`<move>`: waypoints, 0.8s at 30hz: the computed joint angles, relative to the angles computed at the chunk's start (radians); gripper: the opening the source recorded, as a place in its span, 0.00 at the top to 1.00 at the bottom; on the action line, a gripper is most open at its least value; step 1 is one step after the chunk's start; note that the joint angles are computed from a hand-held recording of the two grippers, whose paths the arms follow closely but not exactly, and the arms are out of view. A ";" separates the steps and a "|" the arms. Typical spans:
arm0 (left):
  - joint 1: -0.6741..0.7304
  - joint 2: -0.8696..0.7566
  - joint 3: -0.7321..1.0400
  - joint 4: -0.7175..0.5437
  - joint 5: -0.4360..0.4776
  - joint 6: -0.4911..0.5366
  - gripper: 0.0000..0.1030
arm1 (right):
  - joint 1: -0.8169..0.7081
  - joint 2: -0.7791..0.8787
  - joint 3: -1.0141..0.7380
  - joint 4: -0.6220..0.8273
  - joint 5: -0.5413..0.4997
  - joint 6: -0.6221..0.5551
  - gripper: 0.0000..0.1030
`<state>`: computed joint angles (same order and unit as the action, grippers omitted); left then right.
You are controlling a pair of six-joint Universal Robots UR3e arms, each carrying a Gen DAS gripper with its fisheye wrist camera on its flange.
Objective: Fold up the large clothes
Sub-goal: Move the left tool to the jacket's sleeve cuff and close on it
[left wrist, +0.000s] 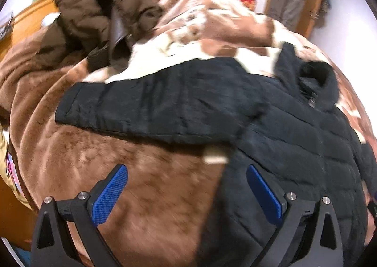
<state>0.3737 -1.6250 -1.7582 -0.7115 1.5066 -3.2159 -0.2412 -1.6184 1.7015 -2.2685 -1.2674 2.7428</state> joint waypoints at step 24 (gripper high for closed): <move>0.335 -0.504 0.234 0.190 -0.116 -0.217 0.09 | 0.085 0.289 -0.182 -0.055 -0.107 0.069 0.23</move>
